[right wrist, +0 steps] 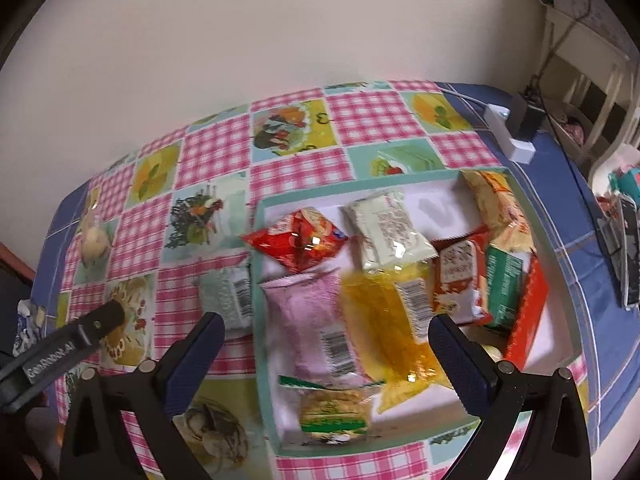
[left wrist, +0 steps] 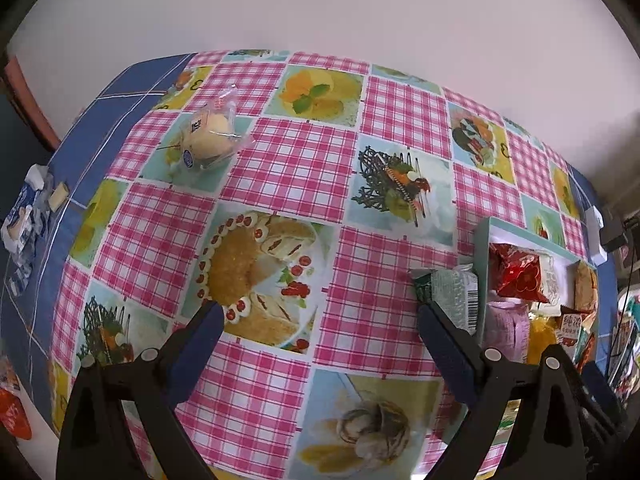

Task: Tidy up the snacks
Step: 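Move both tools back over the remaining snacks beside the tray, then grasp the mint-green sachet with the right tool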

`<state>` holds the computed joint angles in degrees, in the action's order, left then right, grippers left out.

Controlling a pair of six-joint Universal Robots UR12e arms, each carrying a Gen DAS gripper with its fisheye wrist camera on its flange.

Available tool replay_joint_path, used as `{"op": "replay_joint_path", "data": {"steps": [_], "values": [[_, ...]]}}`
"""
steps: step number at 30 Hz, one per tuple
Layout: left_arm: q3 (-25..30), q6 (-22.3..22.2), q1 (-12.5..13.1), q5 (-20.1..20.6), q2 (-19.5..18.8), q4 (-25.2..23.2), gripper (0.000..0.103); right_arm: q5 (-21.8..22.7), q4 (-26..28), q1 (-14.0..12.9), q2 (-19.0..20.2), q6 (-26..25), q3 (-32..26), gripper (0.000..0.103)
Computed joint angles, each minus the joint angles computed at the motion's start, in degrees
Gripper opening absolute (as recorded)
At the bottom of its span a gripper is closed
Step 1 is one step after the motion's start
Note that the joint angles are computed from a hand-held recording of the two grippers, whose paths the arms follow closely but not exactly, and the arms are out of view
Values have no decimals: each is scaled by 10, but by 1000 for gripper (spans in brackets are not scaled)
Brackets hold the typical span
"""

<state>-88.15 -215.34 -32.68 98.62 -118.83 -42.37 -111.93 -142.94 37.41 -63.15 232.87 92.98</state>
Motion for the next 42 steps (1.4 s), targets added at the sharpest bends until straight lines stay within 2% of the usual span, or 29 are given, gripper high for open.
{"op": "replay_joint_path", "data": {"steps": [7,12,16,21,28,35,37,42], "values": [[-11,6,17,-36,4,9,97,17,-2,5,26,-42,-39,103],[-10,-2,23,-24,3,-17,97,40,17,4,49,-61,-70,103],[-18,-18,34,-31,3,-19,97,48,31,2,64,-74,-88,102],[-27,-43,45,-38,2,-10,97,62,41,-2,78,-89,-105,93],[-32,-47,53,-54,-1,-5,97,78,60,-6,97,-109,-132,74],[-34,-61,58,-69,-3,-7,97,63,92,-6,108,-123,-152,61],[-36,-65,57,-71,-1,-6,97,74,83,-7,107,-123,-149,60],[-40,-60,58,-74,1,-3,97,67,105,-6,113,-122,-159,60]]}}
